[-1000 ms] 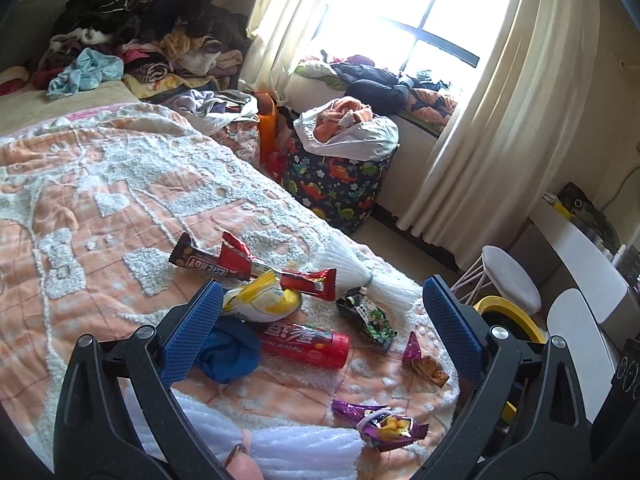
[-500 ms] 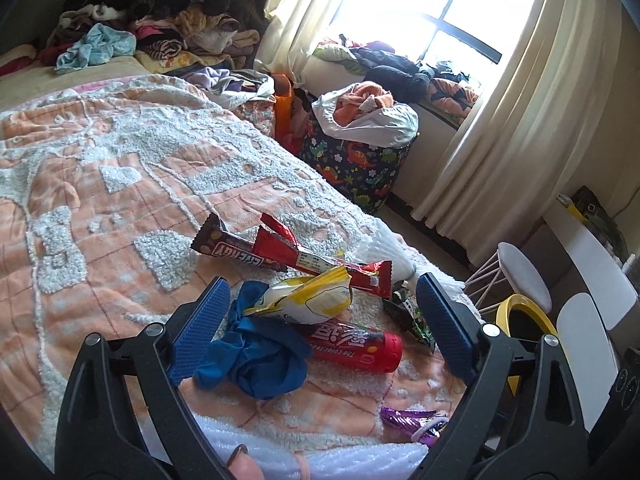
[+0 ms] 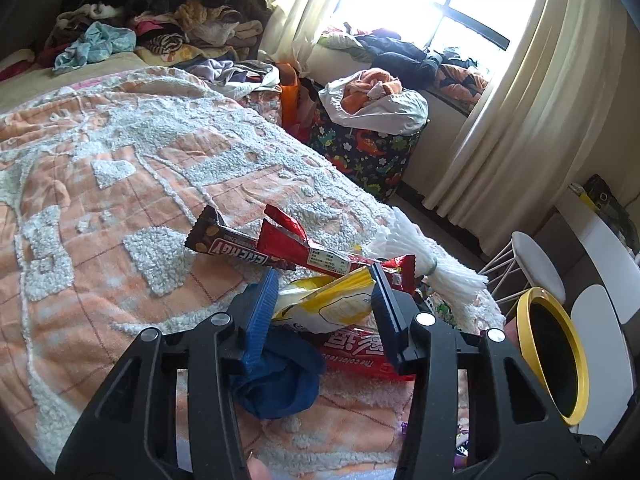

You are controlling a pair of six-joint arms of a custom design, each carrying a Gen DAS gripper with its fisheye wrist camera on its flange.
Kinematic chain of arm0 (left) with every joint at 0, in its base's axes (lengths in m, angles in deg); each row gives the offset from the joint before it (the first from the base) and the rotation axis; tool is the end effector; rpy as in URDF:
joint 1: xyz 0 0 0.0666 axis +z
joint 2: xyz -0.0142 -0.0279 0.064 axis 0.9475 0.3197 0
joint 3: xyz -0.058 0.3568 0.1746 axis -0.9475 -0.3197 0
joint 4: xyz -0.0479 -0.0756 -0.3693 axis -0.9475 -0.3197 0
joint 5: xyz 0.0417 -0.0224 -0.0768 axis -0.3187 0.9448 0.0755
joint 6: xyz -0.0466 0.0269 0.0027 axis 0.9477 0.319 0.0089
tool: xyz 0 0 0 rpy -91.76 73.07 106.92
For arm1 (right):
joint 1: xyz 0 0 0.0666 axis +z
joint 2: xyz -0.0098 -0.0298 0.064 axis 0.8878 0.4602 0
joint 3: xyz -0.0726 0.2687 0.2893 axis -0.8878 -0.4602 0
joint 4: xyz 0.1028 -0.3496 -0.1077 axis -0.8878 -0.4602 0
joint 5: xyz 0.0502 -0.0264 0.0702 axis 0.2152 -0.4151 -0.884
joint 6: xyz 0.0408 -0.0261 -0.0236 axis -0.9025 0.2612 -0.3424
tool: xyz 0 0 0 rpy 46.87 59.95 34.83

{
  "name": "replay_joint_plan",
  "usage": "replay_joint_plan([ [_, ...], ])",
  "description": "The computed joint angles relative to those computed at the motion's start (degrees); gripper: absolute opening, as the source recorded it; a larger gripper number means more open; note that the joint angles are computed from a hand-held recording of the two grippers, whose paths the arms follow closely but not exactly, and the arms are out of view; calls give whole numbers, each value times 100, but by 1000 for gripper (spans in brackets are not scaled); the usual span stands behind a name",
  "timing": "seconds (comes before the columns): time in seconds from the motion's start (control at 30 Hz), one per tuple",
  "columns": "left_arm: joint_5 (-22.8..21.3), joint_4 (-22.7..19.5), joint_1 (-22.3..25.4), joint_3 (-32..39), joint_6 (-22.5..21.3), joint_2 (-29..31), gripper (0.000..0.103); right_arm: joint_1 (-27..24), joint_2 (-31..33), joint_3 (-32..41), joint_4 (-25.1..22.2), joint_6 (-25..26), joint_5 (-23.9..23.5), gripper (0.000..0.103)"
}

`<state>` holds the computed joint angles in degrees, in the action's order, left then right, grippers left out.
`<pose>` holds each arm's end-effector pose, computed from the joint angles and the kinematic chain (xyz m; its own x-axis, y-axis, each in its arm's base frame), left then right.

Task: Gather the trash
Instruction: 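Grasp the yellow snack bag with the left gripper while the right gripper grasps the purple wrapper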

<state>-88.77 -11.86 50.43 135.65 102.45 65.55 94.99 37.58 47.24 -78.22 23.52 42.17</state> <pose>0.4555 -0.1751 0.3901 -0.6537 -0.2031 -0.7290 0.0993 0.9320 -0.3487 0.3685 0.2338 0.4080 -0.6987 -0.0542 -0.7133 -0.3331 0.9071 0.2574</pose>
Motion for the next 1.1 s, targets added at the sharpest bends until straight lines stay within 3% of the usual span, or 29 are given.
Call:
replay_joint_plan([
  [0.3, -127, 120, -107, -146, -162, -224, 32, -93, -135, -64, 79, -92, -78, 16],
  [0.57, 261, 222, -141, -211, -20, -506, 31, -202, -369, -149, 161, -127, -92, 16],
  [1.1, 303, 175, -450, -51, -121, -686, 31, -553, -888, -372, 384, -269, -39, 15],
])
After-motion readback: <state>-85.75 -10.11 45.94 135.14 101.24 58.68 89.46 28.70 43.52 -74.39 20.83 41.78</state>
